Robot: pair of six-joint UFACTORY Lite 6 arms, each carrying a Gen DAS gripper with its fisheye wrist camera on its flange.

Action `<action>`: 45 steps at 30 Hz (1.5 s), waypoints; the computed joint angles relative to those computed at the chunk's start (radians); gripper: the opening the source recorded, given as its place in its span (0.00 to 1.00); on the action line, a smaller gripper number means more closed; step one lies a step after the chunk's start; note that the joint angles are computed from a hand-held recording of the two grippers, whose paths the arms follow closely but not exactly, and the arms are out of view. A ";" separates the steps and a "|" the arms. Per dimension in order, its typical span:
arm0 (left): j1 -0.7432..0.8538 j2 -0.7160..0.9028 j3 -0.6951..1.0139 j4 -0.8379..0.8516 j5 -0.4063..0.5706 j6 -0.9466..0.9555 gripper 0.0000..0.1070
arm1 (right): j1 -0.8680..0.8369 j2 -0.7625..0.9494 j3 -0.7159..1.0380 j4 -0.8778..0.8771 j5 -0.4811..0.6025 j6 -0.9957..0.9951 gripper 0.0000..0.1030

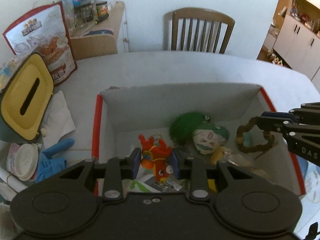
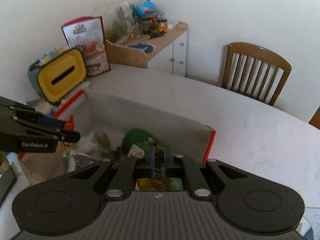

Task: Organize objects
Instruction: 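Carry the fish keychain over the cardboard box with both tools, then open both tools to release the fish keychain into the box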

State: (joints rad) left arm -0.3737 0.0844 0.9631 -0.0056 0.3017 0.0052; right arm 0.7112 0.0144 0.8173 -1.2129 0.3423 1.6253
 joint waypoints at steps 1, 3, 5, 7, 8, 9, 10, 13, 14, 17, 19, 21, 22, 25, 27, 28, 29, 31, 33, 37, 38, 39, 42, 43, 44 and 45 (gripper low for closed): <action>-0.001 0.018 0.006 0.009 -0.005 -0.002 0.28 | -0.001 0.015 0.001 -0.015 -0.003 0.013 0.08; -0.002 0.045 0.013 0.008 -0.013 0.011 0.28 | 0.001 0.046 0.004 -0.053 -0.011 0.050 0.08; 0.002 0.073 0.020 -0.010 -0.020 0.037 0.28 | 0.000 0.059 0.003 -0.064 -0.021 0.058 0.08; 0.008 0.095 0.022 -0.051 -0.023 0.081 0.28 | 0.002 0.078 0.002 -0.082 -0.028 0.071 0.08; 0.009 0.102 0.022 -0.060 -0.023 0.095 0.28 | 0.000 0.084 0.000 -0.100 -0.036 0.087 0.08; 0.008 0.108 0.020 -0.065 -0.024 0.104 0.28 | -0.002 0.088 -0.004 -0.118 -0.043 0.104 0.08; 0.011 0.114 0.021 -0.076 -0.024 0.119 0.28 | -0.005 0.094 -0.005 -0.125 -0.051 0.109 0.08; 0.008 0.124 0.015 -0.087 -0.023 0.138 0.28 | -0.013 0.111 -0.008 -0.139 -0.069 0.119 0.08; 0.007 0.128 0.015 -0.087 -0.022 0.140 0.28 | -0.016 0.113 -0.009 -0.133 -0.075 0.113 0.08; 0.011 0.144 0.021 -0.118 -0.008 0.167 0.29 | -0.026 0.119 -0.011 -0.105 -0.093 0.091 0.08; 0.015 0.151 0.028 -0.114 0.003 0.160 0.29 | -0.033 0.116 -0.016 -0.087 -0.109 0.082 0.08; 0.021 0.157 0.037 -0.129 0.019 0.168 0.29 | -0.034 0.111 -0.021 -0.060 -0.123 0.058 0.08; 0.023 0.162 0.045 -0.134 0.030 0.170 0.31 | -0.034 0.109 -0.024 -0.053 -0.127 0.053 0.08; 0.022 0.167 0.057 -0.120 0.048 0.151 0.32 | -0.028 0.107 -0.021 0.013 -0.133 -0.008 0.08; 0.016 0.162 0.055 -0.102 0.053 0.127 0.33 | -0.022 0.102 -0.018 0.069 -0.134 -0.053 0.08; 0.017 0.159 0.055 -0.111 0.057 0.132 0.34 | -0.019 0.098 -0.016 0.091 -0.132 -0.073 0.08; 0.016 0.152 0.050 -0.118 0.060 0.134 0.35 | -0.015 0.093 -0.019 0.107 -0.131 -0.086 0.09; 0.013 0.135 0.039 -0.115 0.058 0.125 0.36 | -0.010 0.082 -0.024 0.156 -0.133 -0.131 0.09; 0.002 0.103 0.013 -0.076 0.045 0.080 0.36 | -0.004 0.066 -0.034 0.188 -0.135 -0.158 0.10; -0.013 0.028 -0.038 -0.060 0.032 0.047 0.38 | 0.020 0.015 -0.067 0.180 -0.122 -0.136 0.10; -0.015 0.007 -0.051 -0.062 0.030 0.043 0.38 | 0.024 -0.001 -0.076 0.173 -0.119 -0.127 0.10; -0.018 -0.010 -0.061 -0.058 0.029 0.033 0.38 | 0.031 -0.016 -0.082 0.174 -0.113 -0.122 0.11; -0.024 -0.073 -0.095 -0.054 0.028 0.008 0.44 | 0.052 -0.066 -0.102 0.190 -0.092 -0.126 0.15; -0.029 -0.095 -0.107 -0.039 0.027 -0.011 0.54 | 0.057 -0.080 -0.109 0.197 -0.086 -0.129 0.19; -0.038 -0.123 -0.123 0.002 0.022 -0.057 0.61 | 0.065 -0.095 -0.116 0.192 -0.076 -0.118 0.23; -0.050 -0.152 -0.139 0.050 0.017 -0.107 0.62 | 0.073 -0.111 -0.126 0.175 -0.067 -0.093 0.25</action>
State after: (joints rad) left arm -0.4236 -0.0676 0.8237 0.0448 0.3185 -0.1022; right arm 0.7838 -0.0967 0.6915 -1.0377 0.2752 1.5319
